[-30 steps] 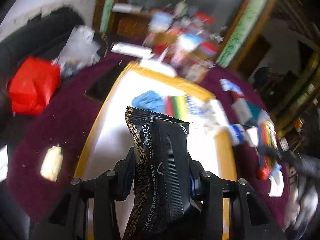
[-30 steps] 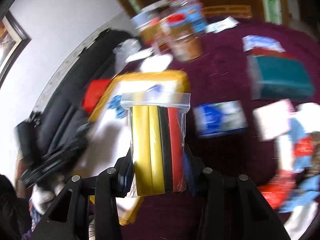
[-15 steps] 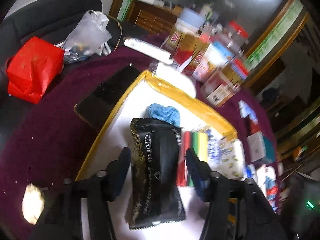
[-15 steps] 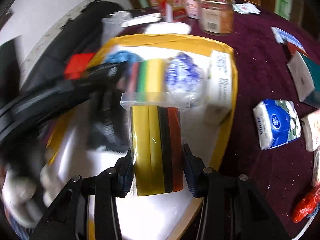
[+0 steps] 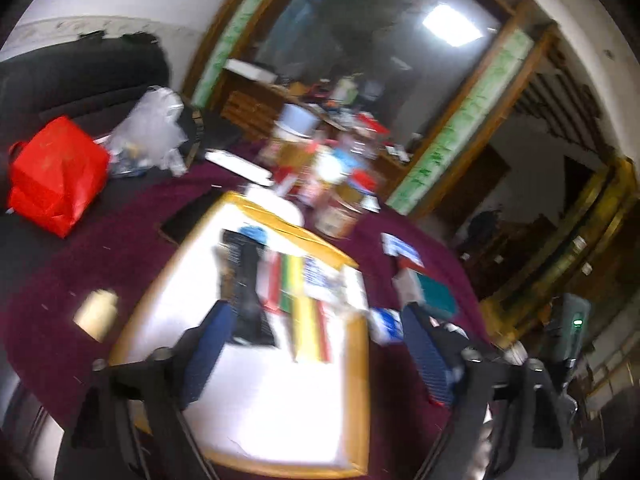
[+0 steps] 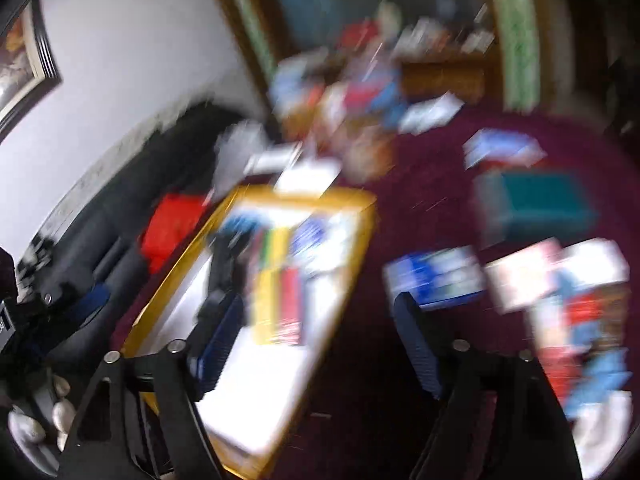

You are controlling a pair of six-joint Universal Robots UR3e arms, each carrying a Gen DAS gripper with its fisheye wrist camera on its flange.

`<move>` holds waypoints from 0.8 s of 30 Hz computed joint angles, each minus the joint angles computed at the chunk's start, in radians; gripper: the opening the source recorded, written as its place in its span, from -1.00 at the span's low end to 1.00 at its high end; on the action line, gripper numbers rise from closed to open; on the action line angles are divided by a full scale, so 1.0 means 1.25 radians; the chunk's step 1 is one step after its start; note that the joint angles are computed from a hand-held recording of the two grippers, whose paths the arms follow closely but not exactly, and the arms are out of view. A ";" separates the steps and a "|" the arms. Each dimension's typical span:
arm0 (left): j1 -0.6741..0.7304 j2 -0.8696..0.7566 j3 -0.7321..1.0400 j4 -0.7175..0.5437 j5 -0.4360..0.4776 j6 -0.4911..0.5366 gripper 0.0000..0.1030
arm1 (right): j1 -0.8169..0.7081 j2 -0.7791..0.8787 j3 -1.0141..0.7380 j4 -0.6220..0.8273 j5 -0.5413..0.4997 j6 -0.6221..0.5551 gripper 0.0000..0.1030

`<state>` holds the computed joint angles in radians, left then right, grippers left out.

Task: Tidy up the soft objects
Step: 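Move both tools back toward the pile of items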

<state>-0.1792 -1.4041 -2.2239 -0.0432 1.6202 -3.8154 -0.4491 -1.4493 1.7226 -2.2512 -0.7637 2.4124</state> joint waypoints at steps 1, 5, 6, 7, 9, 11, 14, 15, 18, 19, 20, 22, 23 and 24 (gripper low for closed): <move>-0.039 -0.029 0.020 0.012 0.019 -0.005 0.89 | -0.084 -0.062 0.084 -0.081 0.043 -0.015 1.00; -0.144 -0.207 0.161 0.014 -0.022 0.004 0.89 | -0.313 -0.080 0.109 -0.036 0.154 -0.120 1.00; -0.161 -0.266 0.216 -0.007 -0.061 -0.002 0.89 | -0.324 -0.034 0.031 0.045 0.110 -0.138 1.00; -0.170 -0.300 0.246 -0.015 -0.088 -0.013 0.89 | -0.329 0.027 -0.053 0.106 0.059 -0.129 1.00; -0.185 -0.388 0.328 -0.035 -0.161 -0.044 0.89 | -0.366 0.126 -0.155 0.154 0.026 -0.094 1.00; -0.220 -0.460 0.424 -0.085 -0.166 -0.058 0.89 | -0.391 0.212 -0.211 0.113 0.002 -0.047 1.00; -0.284 -0.565 0.617 -0.217 -0.094 -0.015 0.88 | -0.424 0.310 -0.274 0.107 0.000 -0.019 1.00; -0.303 -0.604 0.693 -0.268 -0.065 0.009 0.88 | -0.430 0.341 -0.299 0.118 0.003 -0.013 1.00; -0.345 -0.714 0.898 -0.379 0.003 0.097 0.88 | -0.447 0.401 -0.327 0.137 0.024 -0.015 1.00; -0.352 -0.746 0.958 -0.413 0.024 0.124 0.88 | -0.451 0.413 -0.354 0.187 0.033 -0.021 1.00; -0.363 -0.793 1.042 -0.462 0.046 0.148 0.88 | -0.459 0.416 -0.361 0.217 0.057 -0.042 1.00; -0.368 -0.894 1.209 -0.544 0.072 0.203 0.88 | -0.465 0.407 -0.353 0.233 0.065 -0.067 1.00; -0.369 -0.947 1.293 -0.581 0.080 0.226 0.88 | -0.468 0.405 -0.354 0.248 0.067 -0.083 1.00; -0.366 -1.000 1.377 -0.612 0.078 0.257 0.88 | -0.467 0.397 -0.347 0.250 0.067 -0.097 1.00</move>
